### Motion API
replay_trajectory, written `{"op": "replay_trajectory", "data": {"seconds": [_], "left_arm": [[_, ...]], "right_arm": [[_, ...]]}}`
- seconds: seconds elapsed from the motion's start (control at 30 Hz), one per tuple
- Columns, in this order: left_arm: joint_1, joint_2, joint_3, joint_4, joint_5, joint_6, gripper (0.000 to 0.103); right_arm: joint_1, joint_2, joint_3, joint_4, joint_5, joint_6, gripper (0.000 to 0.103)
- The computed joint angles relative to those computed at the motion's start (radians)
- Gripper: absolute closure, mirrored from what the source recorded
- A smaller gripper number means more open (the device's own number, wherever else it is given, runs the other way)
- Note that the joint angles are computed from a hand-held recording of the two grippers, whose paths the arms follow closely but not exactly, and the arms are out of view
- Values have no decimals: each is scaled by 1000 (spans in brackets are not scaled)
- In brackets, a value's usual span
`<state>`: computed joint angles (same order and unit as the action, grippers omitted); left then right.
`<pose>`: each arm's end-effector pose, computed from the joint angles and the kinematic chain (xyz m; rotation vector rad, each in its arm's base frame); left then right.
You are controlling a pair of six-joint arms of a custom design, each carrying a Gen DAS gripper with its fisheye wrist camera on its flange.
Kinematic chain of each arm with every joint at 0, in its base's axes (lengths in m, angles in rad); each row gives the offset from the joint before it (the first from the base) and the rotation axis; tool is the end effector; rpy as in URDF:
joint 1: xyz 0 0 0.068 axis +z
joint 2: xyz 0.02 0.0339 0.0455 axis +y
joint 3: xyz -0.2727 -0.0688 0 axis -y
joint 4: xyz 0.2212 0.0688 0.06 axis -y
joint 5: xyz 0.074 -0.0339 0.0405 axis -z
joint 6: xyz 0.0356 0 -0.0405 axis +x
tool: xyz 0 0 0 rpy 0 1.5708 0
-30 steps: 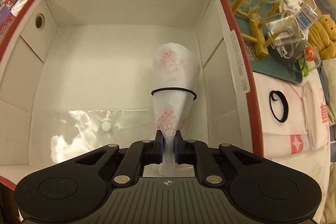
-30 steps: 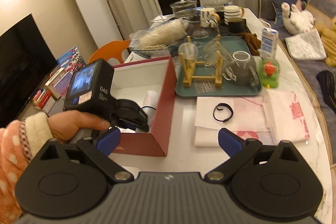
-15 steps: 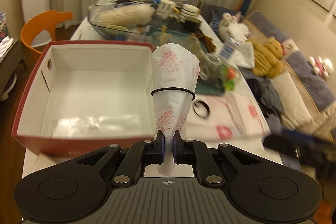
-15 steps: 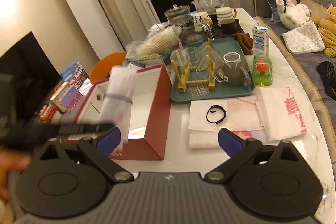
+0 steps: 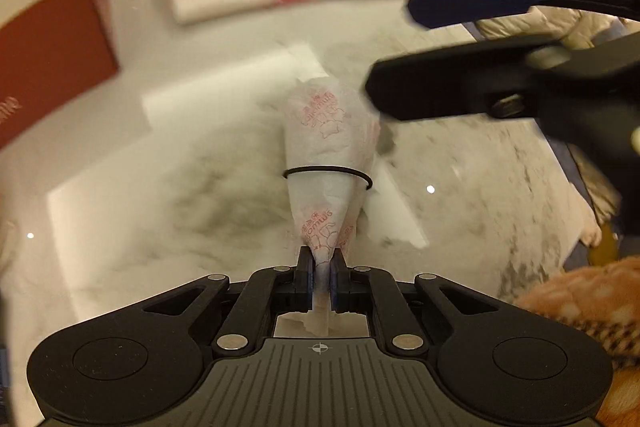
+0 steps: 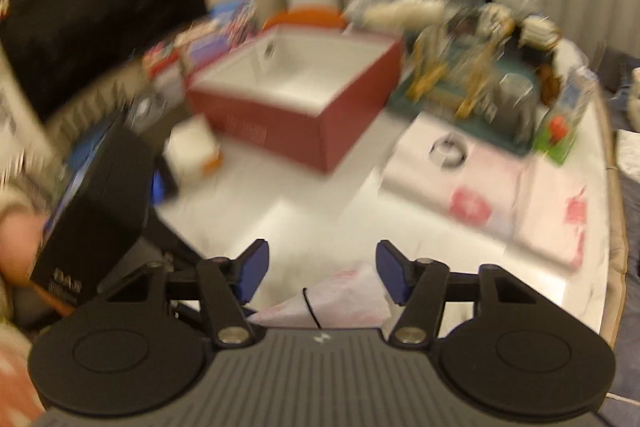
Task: Fold shopping bag
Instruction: 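Pull the black hair tie off the held tissue roll with the right gripper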
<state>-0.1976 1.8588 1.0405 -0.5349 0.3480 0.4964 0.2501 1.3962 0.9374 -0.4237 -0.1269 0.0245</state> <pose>0.3071 -0.0739 0.1496 1.0180 2.6545 -0.4479 0.2575 0.0704 0.2535 -0.3329 2.4408 0.2758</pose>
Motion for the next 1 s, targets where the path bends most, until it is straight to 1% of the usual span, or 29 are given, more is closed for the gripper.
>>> {"op": "replay_trajectory", "data": {"seconds": [0.03,0.07,0.1,0.17,0.23,0.3,0.37,0.4,0.47,0.5,0.57,0.67,0.73,0.77,0.83,0.87,0.9,0.97,1.0], "left_arm": [[-8,-10,-16,2,6,2,95],[-14,-21,-28,1,11,-6,95],[-19,-31,-37,1,14,-20,95],[-28,-53,-54,3,9,-44,95],[-37,-81,-78,5,2,-53,95],[-41,-110,-100,3,-4,-58,95],[-46,-133,-114,-3,-9,-70,95],[-59,-137,-117,-1,-14,-84,95],[-59,-147,-123,-8,-12,-84,95],[-56,-158,-131,-13,-12,-83,95],[-41,-154,-129,-17,-11,-79,95],[-20,-172,-146,-24,-1,-87,95],[-19,-168,-141,-28,1,-92,95],[-14,-163,-143,-21,2,-84,95],[-10,-179,-151,-30,1,-73,95],[-6,-179,-149,-36,1,-66,95],[-3,-176,-147,-41,0,-58,95],[8,-180,-155,-51,6,-43,95],[20,-187,-160,-59,14,-37,95]], "right_arm": [[3,9,-15,-4,-4,-19,54],[1,20,-27,-13,-17,-32,60],[-4,29,-43,-22,-40,-40,73],[-16,48,-66,-42,-90,-63,90],[-16,51,-97,-42,-109,-89,90],[-10,64,-110,-41,-89,-109,90],[-14,78,-122,-46,-91,-130,90],[-11,83,-135,-35,-84,-138,90],[13,95,-152,-14,-31,-159,90],[26,99,-162,-6,-4,-170,92],[30,95,-188,14,-6,-188,102],[7,87,-195,38,-34,-187,102],[-2,75,-202,86,11,-169,102],[-14,80,-198,111,33,-154,103],[-73,133,-158,133,-6,-130,103],[-84,153,-145,146,-1,-127,103],[-92,173,-132,163,12,-124,103],[-95,211,-105,219,82,-123,103],[-115,235,-73,234,87,-115,103]]}}
